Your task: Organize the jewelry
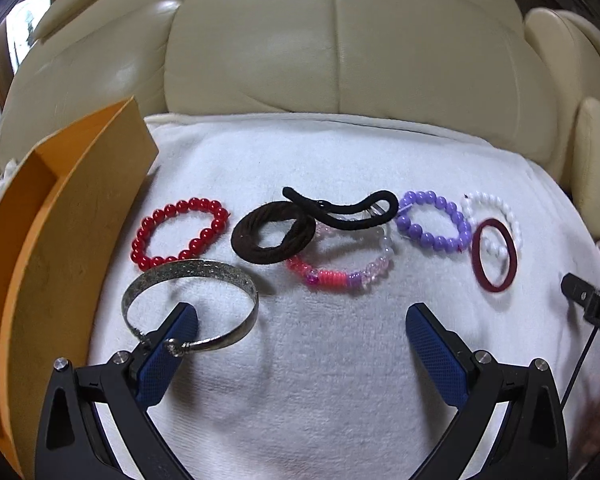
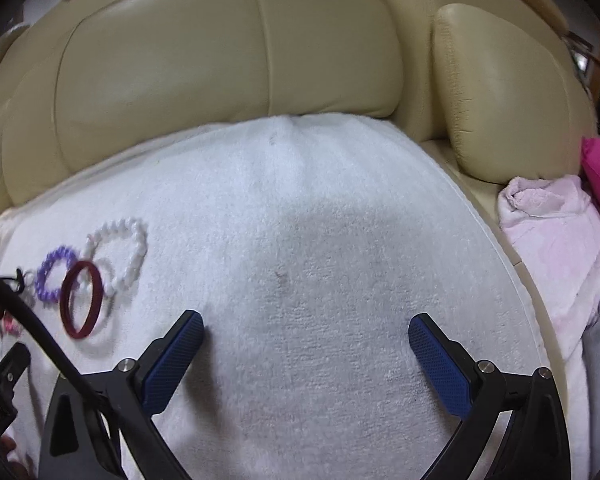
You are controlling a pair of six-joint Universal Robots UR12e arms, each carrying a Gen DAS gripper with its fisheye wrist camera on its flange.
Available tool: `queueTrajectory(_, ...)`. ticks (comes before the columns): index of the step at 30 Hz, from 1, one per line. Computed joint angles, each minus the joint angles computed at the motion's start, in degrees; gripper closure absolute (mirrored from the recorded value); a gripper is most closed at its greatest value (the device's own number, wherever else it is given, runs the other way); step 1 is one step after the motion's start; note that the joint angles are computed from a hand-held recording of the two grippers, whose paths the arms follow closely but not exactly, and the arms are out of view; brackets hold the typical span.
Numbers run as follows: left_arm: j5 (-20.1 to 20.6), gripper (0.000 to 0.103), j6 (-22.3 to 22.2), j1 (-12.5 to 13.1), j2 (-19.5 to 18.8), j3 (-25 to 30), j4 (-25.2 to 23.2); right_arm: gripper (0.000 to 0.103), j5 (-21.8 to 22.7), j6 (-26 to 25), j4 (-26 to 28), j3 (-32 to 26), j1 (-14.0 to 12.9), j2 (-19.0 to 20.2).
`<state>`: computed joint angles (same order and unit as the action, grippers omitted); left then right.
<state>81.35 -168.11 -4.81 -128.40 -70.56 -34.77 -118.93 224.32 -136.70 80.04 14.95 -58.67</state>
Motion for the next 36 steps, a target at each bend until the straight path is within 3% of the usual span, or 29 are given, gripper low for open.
queueTrajectory(4,4.9,0.0,1.9,-0.5,2.7,-4.7,11.1,0.0,1.4,-1.2,-0.3,0.6,0.1,-1.1)
queueTrajectory(7,6.3,0.0,3.8,-0.4,5.9,-8.7,20.1,0.0,-2.9,-3.6,-5.7,2.3,1.5,-2.5)
queueTrajectory(9,5.0,0.0,3.1,0.2,8.0,-11.1,24.6,0.0,-6.1,-6.0,-11.5,3.9,2.8,-3.6)
queueTrajectory(13,4.9,0.0,2.5,1.2,11.3,-14.7,31.5,0.0,-11.1,-13.0,-30.7,8.6,6.2,-5.7)
queueTrajectory(15,4.6,0.0,3.4,2.2,12.5,-15.3,32.3,0.0,-12.0,-17.4,-40.1,9.5,7.5,-5.7)
queueTrajectory(17,2.4,0.0,3.3,3.5,13.3,-16.1,31.8,0.0,-11.4,-19.0,-44.4,10.1,8.3,-5.8)
queueTrajectory(22,-1.0,0.0,-0.6,6.4,12.3,-15.0,26.3,0.0,1.3,-13.3,-40.7,9.6,6.6,-6.2)
queueTrajectory(27,0.7,0.0,-0.5,6.4,10.6,-13.9,26.0,0.0,6.3,-12.1,-36.2,7.3,5.6,-4.4)
queueTrajectory(32,1.8,0.0,3.0,5.6,9.7,-13.6,26.2,0.0,12.7,-12.7,-31.2,4.7,4.8,-2.8)
queueTrajectory(36,3.1,0.0,4.1,4.9,9.6,-13.8,26.1,0.0,13.7,-13.8,-29.0,3.3,5.0,-2.1)
